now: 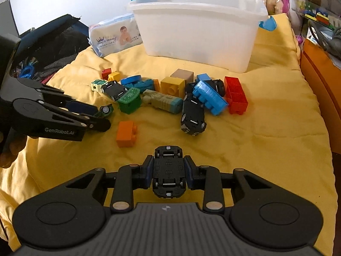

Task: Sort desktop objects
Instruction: 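Grasp a black toy car with the left gripper while the right gripper grasps another black car, then carry both black cars over the white bin and release them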

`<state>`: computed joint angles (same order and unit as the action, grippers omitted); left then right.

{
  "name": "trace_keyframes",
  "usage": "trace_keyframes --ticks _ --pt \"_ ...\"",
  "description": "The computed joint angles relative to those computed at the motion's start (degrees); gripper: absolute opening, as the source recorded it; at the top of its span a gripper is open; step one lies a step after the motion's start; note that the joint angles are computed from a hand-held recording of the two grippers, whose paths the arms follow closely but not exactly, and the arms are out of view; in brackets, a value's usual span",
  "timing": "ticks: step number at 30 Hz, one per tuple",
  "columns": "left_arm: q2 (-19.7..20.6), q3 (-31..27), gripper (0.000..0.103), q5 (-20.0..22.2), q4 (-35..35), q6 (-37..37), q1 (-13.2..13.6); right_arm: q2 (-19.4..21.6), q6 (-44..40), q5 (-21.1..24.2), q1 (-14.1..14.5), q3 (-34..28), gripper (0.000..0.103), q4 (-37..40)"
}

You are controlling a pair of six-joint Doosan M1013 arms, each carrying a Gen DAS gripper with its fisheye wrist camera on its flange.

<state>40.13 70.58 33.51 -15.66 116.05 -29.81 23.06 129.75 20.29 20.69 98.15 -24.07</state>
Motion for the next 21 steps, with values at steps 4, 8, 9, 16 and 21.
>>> trace_keyframes --ticks 4,8,9,16,21 --pt "-0.5 0.5 0.031 0.2 -1.3 0.8 0.2 -0.1 1.2 0.3 0.1 0.1 0.048 -0.6" --pt "-0.9 0.8 0.031 0.1 -1.6 -0.4 0.3 -0.2 1.4 0.0 0.1 0.7 0.033 -0.2" --pt "-1.0 0.7 0.031 0.1 -1.6 -0.7 0.4 -0.3 1.8 0.0 0.1 0.8 0.033 -0.2" --pt "-2.3 -0.6 0.031 -2.4 -5.7 -0.4 1.1 -2.2 17.0 -3.4 0.0 0.8 0.033 -12.7" --pt "-2.0 -5.2 0.031 -3.7 -7.3 -1.0 1.6 -3.0 36.0 -4.4 -1.2 -2.1 0.033 -30.2"
